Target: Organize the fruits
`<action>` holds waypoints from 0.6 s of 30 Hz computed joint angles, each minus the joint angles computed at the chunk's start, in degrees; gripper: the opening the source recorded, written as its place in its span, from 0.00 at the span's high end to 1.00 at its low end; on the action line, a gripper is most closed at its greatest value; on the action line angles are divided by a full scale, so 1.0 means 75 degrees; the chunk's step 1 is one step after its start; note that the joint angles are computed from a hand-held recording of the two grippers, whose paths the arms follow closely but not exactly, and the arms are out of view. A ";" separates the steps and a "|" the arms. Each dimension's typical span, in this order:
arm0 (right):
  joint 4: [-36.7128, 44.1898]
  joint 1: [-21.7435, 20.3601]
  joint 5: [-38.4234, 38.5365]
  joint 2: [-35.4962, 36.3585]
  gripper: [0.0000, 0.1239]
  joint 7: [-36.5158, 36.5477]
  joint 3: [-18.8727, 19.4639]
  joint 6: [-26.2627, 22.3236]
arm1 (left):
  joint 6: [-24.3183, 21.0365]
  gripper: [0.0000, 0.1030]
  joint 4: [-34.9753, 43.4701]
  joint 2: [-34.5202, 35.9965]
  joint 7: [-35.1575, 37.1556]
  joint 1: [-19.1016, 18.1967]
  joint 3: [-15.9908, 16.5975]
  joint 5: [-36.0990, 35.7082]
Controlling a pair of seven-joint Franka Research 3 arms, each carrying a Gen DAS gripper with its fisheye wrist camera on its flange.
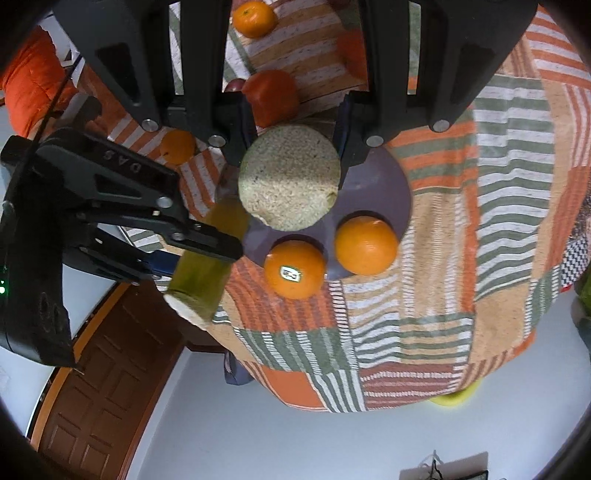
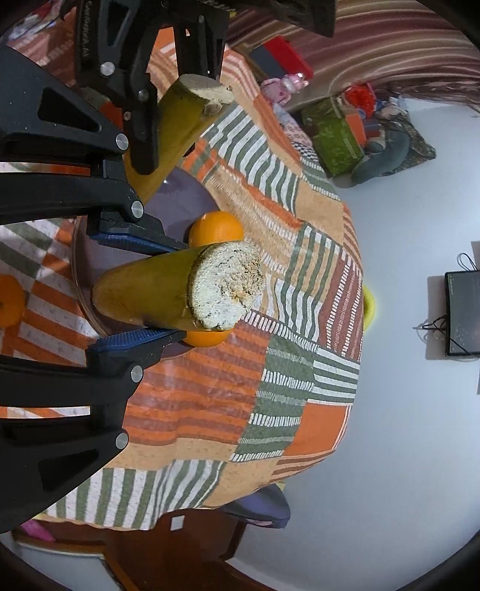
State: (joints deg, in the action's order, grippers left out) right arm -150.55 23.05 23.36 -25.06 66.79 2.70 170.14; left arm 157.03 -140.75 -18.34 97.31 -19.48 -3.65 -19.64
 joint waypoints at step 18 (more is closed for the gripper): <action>0.0542 0.0063 0.0052 0.0839 0.72 -0.0505 0.0034 -0.0272 | -0.0224 0.66 0.0323 0.0495 0.1113 0.0179 0.0106 -0.1754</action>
